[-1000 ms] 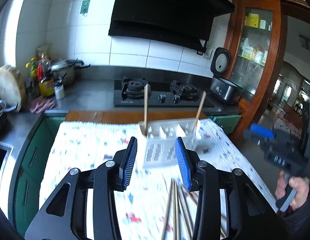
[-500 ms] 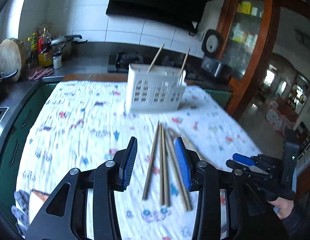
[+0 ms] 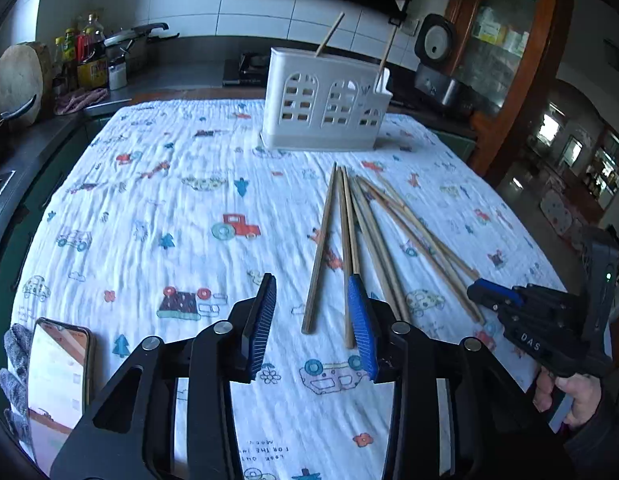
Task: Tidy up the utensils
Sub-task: 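Open both tools and move them back down to the chopstick pile, then close the left tool on a chopstick while the right tool grasps another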
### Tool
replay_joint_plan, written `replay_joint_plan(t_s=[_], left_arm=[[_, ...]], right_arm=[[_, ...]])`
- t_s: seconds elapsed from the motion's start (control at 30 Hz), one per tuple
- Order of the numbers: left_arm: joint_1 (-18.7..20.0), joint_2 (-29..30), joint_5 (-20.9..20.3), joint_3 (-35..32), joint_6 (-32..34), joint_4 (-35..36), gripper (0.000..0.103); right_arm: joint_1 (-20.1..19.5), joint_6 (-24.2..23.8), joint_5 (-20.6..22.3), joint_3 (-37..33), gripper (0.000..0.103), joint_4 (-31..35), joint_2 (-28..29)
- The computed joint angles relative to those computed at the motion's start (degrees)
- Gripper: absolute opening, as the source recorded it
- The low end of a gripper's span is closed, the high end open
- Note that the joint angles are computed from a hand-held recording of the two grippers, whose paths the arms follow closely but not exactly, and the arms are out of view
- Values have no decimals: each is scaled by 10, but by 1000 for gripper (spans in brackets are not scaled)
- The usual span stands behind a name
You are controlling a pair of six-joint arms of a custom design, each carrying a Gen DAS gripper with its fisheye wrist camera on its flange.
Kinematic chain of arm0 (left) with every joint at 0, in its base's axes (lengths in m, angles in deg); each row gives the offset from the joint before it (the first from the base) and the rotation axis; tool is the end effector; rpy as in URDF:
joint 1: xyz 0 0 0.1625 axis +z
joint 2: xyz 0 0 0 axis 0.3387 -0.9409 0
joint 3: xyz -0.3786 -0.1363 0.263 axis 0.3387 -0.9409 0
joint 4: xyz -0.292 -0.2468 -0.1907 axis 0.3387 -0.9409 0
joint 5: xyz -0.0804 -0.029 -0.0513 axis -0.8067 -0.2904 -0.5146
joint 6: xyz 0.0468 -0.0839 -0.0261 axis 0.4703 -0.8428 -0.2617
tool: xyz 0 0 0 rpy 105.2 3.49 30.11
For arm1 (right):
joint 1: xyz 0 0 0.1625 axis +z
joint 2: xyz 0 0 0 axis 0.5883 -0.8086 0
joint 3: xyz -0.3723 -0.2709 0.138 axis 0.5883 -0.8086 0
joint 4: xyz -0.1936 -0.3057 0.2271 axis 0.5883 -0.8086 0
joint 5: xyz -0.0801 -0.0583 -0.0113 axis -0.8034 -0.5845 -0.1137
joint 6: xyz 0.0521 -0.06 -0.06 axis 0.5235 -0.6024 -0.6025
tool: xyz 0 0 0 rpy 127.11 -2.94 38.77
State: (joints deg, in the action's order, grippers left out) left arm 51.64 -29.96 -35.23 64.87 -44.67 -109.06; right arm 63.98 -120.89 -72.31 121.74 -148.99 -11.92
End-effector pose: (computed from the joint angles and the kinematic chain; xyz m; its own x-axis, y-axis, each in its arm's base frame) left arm 0.0148 -0.5631 0.2401 -0.8377 -0.0203 -0.5457 0.3754 0.7043 -0.6025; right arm 0.2125 -0.6288 -0.0260 -0.6969 -0.4683 0.5432 -0.6749 0.6845 -0.2758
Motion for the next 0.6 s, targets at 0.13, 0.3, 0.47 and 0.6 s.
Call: replay_joint_plan(t_s=[0.13,0.3,0.47,0.6], left_arm=[[10,11,-9,-14,-2,21,26],[19,31,-20,-39,8,43,24],[30,52,-24,-67,3,63,21],[37,66,-26,-82,2,75,17]], right_arm=[[-2,6,-3,-5,11,5,6],[1,-3,-15,-11,10,1,12],[4,-13,-24,-12,9,-9,17],[0,-12,-16,-10,7,-17,17]])
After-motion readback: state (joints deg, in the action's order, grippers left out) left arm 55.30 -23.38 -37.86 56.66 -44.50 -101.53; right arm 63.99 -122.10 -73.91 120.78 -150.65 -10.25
